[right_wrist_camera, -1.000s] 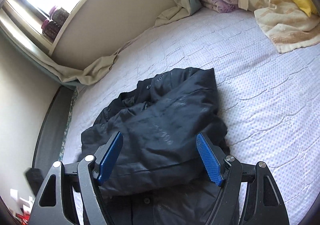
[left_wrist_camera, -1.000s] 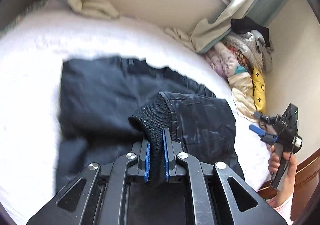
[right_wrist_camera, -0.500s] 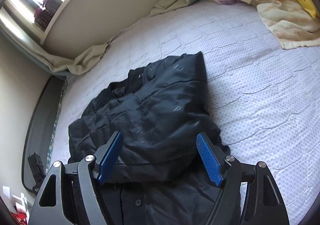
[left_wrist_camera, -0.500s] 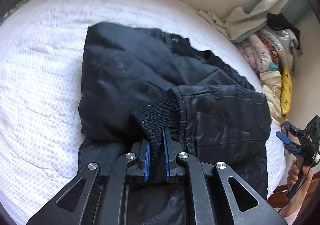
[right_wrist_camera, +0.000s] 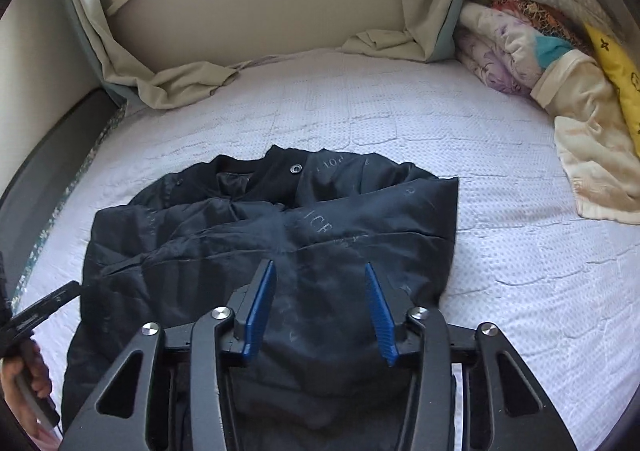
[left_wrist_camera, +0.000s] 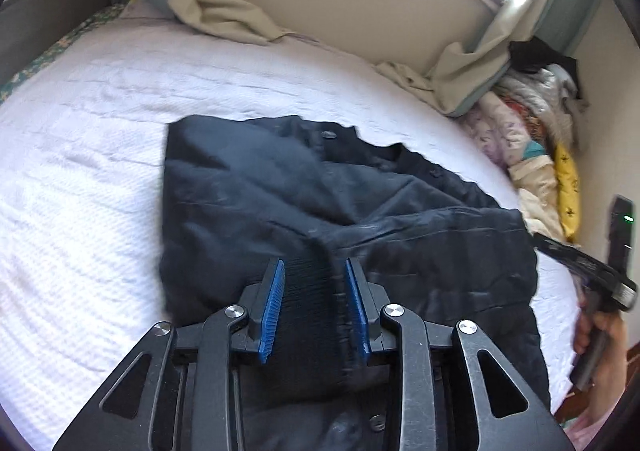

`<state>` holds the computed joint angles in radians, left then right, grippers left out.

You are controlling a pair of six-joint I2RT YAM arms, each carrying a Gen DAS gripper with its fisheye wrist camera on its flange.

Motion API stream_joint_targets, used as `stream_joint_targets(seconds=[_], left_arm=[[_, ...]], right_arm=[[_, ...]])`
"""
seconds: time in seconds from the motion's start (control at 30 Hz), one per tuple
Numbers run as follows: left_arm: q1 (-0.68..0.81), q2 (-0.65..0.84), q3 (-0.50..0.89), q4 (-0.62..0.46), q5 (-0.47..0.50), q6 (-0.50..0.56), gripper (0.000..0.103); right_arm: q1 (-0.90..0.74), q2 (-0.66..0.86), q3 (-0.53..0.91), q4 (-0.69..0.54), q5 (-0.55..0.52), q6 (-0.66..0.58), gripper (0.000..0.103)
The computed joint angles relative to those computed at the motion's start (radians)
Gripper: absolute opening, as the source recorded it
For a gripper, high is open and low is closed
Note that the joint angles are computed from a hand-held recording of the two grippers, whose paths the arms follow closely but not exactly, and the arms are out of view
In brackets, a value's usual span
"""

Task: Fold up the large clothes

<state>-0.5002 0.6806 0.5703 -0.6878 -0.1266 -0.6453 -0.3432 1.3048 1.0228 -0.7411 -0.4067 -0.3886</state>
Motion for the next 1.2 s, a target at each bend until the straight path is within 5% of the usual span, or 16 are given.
stream_joint_targets(seconds=[0.33, 0.7, 0.93, 1.03, 1.2], left_arm=[[-0.054, 0.244, -0.033, 0.098, -0.010, 0.018, 0.035], [-0.088, 0.281, -0.114, 0.202, -0.044, 0.046, 0.035], [-0.137, 0.244, -0.112, 0.161, -0.094, -0.009, 0.035], [-0.179, 0.249, -0.088, 0.124, -0.130, -0.052, 0.038], [-0.215, 0.273, -0.072, 0.112, -0.168, -0.089, 0.040]], right_arm=[[0.053, 0.223, -0.053, 0.140, 0.128, 0.067, 0.042], [0.149, 0.205, -0.229, 0.399, 0.286, 0.018, 0.042], [0.113, 0.187, -0.160, 0.287, 0.224, 0.047, 0.048], [0.093, 0.100, -0.124, 0.193, 0.180, 0.052, 0.057], [0.034, -0.056, -0.122, 0.063, 0.081, -0.026, 0.057]])
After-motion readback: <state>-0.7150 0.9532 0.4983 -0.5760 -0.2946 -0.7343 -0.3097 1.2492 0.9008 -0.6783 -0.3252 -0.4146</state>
